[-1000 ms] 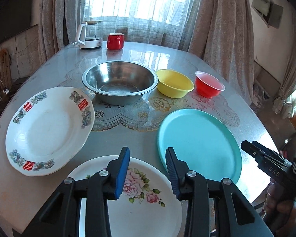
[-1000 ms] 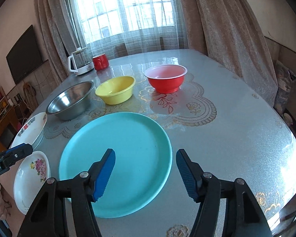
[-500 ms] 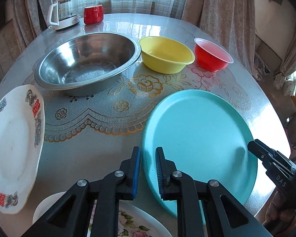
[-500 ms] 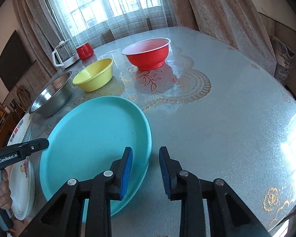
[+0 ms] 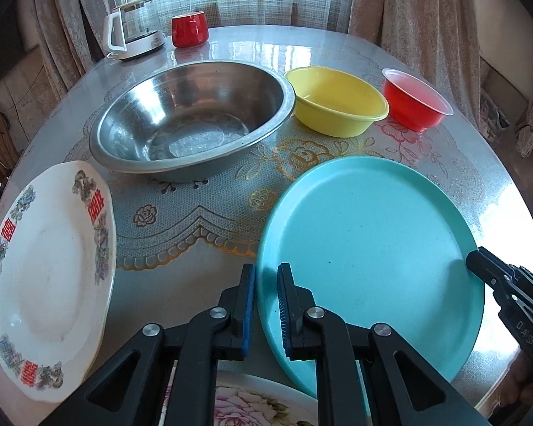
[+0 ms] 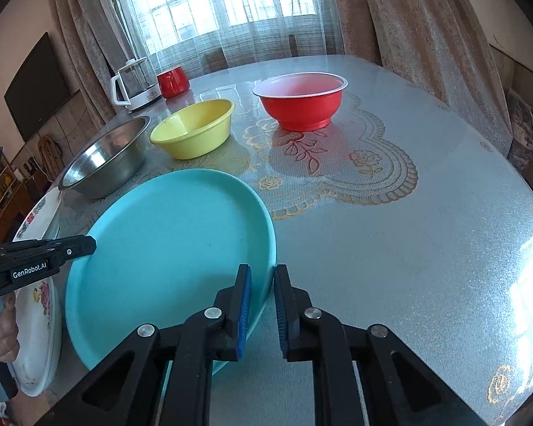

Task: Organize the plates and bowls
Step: 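Close the left gripper on the rim of the pink-rose plate, then lift the pink-rose plate with the left gripper over the teal plate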

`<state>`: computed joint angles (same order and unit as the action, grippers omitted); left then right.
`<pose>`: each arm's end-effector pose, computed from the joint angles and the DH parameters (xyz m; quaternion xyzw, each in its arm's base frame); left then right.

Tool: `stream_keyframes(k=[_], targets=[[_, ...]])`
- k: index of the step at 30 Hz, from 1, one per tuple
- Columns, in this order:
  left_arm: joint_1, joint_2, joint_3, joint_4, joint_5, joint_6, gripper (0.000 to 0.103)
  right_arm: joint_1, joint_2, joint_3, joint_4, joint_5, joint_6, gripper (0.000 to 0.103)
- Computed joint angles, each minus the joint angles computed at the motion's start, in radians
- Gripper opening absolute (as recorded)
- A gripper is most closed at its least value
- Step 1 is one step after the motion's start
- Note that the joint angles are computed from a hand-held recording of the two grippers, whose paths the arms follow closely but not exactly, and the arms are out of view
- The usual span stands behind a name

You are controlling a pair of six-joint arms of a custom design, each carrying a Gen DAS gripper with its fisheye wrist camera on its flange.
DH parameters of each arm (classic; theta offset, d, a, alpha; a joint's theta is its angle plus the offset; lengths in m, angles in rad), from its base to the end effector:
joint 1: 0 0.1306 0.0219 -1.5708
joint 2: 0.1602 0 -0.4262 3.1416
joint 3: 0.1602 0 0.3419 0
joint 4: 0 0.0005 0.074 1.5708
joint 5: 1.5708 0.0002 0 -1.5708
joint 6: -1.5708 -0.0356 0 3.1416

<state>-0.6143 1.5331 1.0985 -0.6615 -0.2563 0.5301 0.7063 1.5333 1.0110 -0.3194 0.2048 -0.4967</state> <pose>0.3591 -0.2429 0.3131 0.0106 0.9644 -0.0218 0.2633 0.3419 0.2815 0.3017 -0.0610 0.9281 0.1219 0.3465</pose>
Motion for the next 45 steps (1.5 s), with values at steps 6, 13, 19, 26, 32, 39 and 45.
stream_keyframes(k=[6, 13, 19, 26, 32, 39, 45], targets=[[0.002, -0.016, -0.023, 0.010, -0.036, -0.011, 0.013, 0.018, 0.028, 0.026, 0.007, 0.016, 0.026, 0.013], [-0.015, -0.020, -0.037, 0.023, -0.072, -0.014, 0.013, 0.033, 0.040, 0.040, -0.004, 0.066, 0.048, 0.014], [-0.008, -0.029, -0.050, 0.041, -0.047, 0.005, 0.013, 0.031, 0.037, 0.038, -0.006, 0.056, 0.046, 0.014], [-0.020, -0.037, -0.059, 0.044, -0.065, 0.044, 0.014, 0.032, 0.031, 0.032, -0.008, 0.045, 0.054, 0.014], [-0.037, -0.102, -0.110, 0.099, -0.114, 0.074, 0.014, 0.030, 0.033, 0.031, -0.002, 0.043, 0.041, 0.017], [-0.044, -0.204, -0.177, 0.121, -0.143, 0.129, 0.016, 0.049, 0.040, 0.042, -0.019, 0.077, 0.059, 0.028], [-0.047, -0.317, -0.262, 0.149, -0.140, 0.170, 0.016, 0.035, 0.027, 0.036, -0.024, 0.054, 0.029, 0.032]])
